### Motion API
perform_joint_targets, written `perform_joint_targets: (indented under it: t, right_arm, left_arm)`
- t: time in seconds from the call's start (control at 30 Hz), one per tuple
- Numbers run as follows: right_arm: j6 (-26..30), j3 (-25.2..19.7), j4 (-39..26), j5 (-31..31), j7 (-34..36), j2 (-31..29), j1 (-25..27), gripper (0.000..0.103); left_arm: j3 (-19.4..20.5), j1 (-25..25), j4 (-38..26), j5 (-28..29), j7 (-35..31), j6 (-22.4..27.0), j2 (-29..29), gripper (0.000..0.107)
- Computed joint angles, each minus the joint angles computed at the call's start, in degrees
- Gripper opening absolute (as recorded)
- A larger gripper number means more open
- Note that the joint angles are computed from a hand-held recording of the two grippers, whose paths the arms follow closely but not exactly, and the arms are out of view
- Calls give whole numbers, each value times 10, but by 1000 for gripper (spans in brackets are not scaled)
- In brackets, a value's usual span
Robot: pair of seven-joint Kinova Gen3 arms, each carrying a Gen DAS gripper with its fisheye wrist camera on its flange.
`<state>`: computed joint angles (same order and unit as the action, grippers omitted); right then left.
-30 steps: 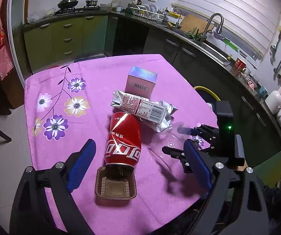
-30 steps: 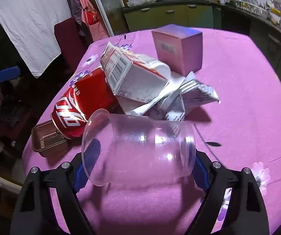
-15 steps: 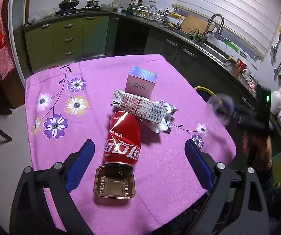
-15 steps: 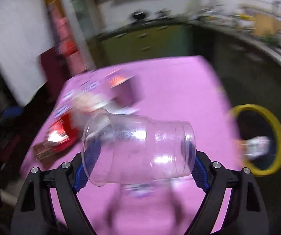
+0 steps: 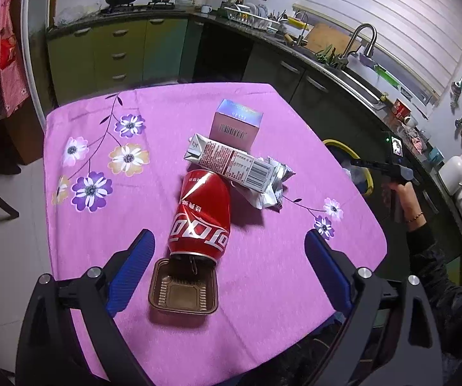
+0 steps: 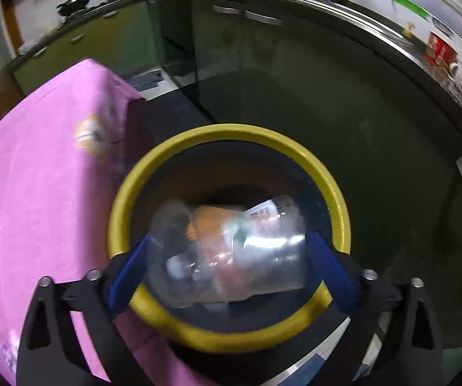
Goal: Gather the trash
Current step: 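Grasp the clear plastic cup with the right gripper and lift it, then carry the clear cup over the yellow bin and open the right gripper, then close the left gripper around the red Coca-Cola can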
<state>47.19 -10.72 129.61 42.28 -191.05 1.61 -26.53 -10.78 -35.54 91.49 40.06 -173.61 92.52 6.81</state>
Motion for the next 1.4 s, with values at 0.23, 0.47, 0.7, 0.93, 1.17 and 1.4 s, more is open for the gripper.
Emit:
perform_joint_targets:
  t: [0.23,0.47,0.7,0.93,1.17,1.4]
  right_arm:
    - [29,-31,4,17,-39,-22,-26,97]
    - [83,-67,-27,7,-48,-33,-68,97]
    - [82,-74,-33,4,-47,-34,-84,97]
    - [66,-70,-36,10,-46,-24,-91,97]
    - [43,-62,-29,13,-44,-21,-90,97]
    - [40,-62,-22,11,-45,-26,-88,97]
  left_arm:
    - [30,41,-21,-56,22,-8,22,94]
    - [76,142,-41,-160,112,-87,55,94]
    - [102,220,-44,-259,200,-159,76,94]
    - [111,259,-43,-318,255,-181,90,88]
    - [116,270,-62,-336,285,-167,110,80]
    - [123,291,-54,-355,311,-189,121,80]
